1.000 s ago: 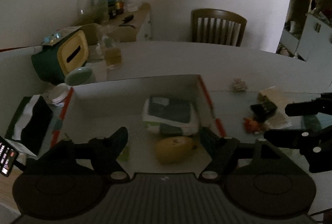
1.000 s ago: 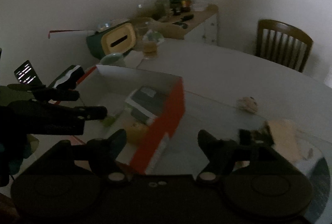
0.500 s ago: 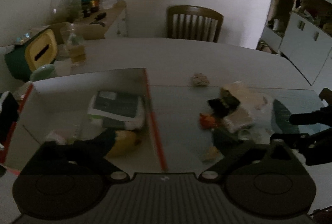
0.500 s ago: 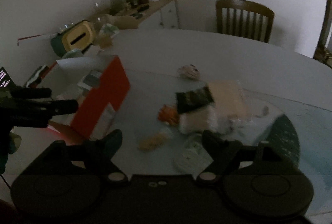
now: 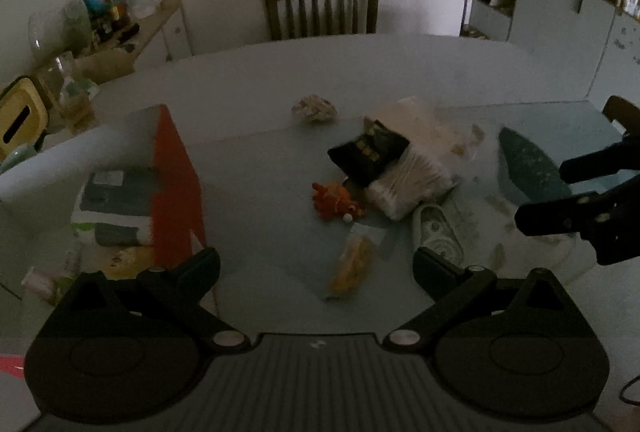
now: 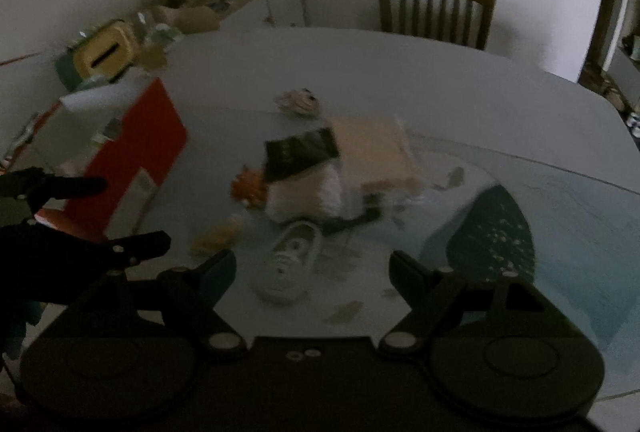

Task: Organize objects
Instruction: 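Grasp the orange snack packet with the left tool while the right tool grasps the white gear-shaped piece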

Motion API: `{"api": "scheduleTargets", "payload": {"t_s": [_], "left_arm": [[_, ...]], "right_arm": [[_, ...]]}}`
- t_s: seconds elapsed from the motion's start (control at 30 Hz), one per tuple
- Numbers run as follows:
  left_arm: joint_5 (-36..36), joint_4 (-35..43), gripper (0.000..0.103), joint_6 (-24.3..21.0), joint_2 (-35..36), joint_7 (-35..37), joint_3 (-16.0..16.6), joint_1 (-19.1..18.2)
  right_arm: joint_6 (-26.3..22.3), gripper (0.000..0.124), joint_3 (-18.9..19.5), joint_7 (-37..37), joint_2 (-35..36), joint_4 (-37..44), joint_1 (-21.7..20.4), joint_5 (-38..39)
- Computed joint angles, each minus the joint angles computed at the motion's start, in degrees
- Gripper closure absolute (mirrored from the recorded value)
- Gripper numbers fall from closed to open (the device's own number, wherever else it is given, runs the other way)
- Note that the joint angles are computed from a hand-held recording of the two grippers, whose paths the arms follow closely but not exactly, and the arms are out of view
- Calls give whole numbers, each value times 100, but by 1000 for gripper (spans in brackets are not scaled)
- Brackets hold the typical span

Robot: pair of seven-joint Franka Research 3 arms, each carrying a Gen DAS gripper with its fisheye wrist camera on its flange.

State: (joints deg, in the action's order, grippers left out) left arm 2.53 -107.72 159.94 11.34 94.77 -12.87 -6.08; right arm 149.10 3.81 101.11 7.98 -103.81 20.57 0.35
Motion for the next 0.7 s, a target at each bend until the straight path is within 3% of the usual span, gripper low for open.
{"api": "scheduleTargets", "payload": {"t_s": [0.13, 0.37, 0.7], "left_arm": [[150, 164, 0, -4, 271, -111, 18, -89], [1107, 337, 0, 46, 586, -562, 230, -363], [1351, 709, 0, -214, 968, -682, 216, -383]], "right_arm": [[-188, 40, -24, 112, 279, 276, -5, 70], [-592, 40, -82, 214, 840, 887, 103, 56], [-1219, 42, -233, 830, 1543, 1728, 298, -17]]}}
